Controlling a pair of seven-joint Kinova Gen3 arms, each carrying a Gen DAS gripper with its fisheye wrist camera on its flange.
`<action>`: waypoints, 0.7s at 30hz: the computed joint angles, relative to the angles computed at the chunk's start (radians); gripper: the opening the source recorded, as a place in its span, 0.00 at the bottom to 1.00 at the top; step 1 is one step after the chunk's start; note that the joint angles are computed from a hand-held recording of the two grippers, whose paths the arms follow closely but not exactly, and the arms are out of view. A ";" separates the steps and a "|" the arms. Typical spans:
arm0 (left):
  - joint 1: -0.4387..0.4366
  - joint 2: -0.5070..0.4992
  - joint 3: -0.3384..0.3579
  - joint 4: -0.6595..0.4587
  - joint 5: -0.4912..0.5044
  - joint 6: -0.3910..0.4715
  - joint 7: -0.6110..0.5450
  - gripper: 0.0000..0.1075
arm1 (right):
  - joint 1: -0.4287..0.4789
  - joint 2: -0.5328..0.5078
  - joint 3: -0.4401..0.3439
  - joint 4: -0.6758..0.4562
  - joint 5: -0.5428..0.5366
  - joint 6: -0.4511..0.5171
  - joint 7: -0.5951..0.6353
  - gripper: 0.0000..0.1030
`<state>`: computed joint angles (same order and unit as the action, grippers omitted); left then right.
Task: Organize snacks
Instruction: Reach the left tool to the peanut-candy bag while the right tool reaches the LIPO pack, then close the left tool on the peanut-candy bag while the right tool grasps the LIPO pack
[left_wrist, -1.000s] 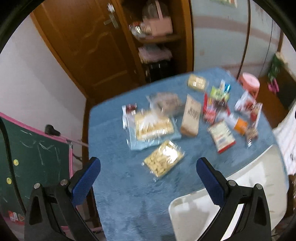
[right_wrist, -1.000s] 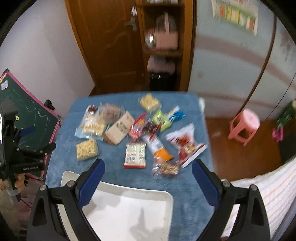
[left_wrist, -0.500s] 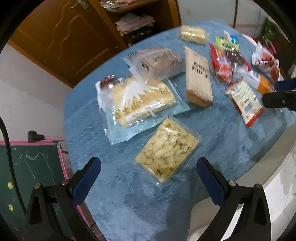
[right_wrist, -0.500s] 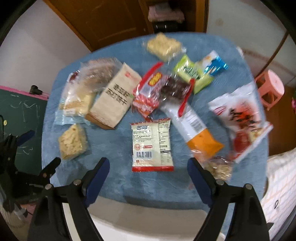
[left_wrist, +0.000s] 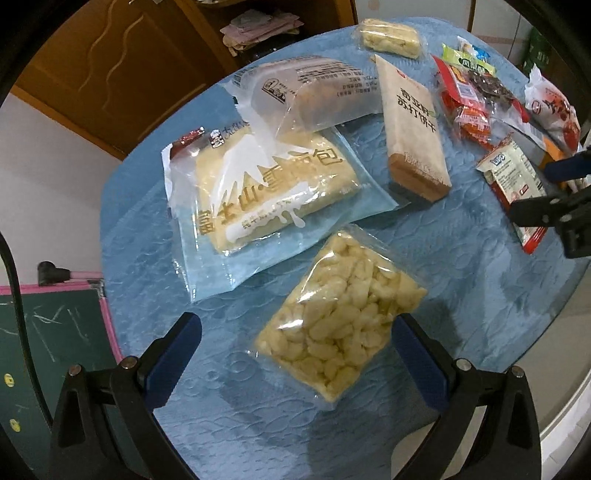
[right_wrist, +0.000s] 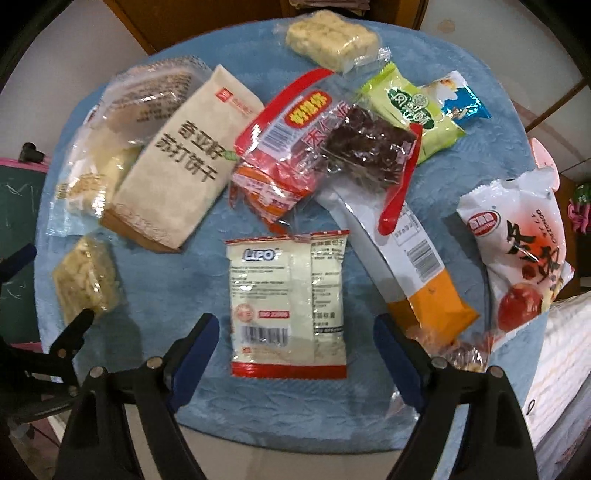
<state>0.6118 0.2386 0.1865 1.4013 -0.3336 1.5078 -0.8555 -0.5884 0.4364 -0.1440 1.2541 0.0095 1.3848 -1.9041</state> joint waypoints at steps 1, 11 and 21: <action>-0.006 -0.006 -0.001 0.007 0.010 -0.009 -0.002 0.96 | 0.004 0.009 0.000 -0.005 -0.006 0.007 0.001 0.84; -0.135 -0.070 -0.012 0.123 0.153 -0.137 -0.077 0.96 | -0.003 0.048 0.008 -0.020 0.004 0.029 0.005 0.80; -0.112 -0.066 0.006 0.152 0.123 -0.133 -0.056 0.96 | -0.013 0.029 0.011 -0.034 0.019 0.060 -0.004 0.53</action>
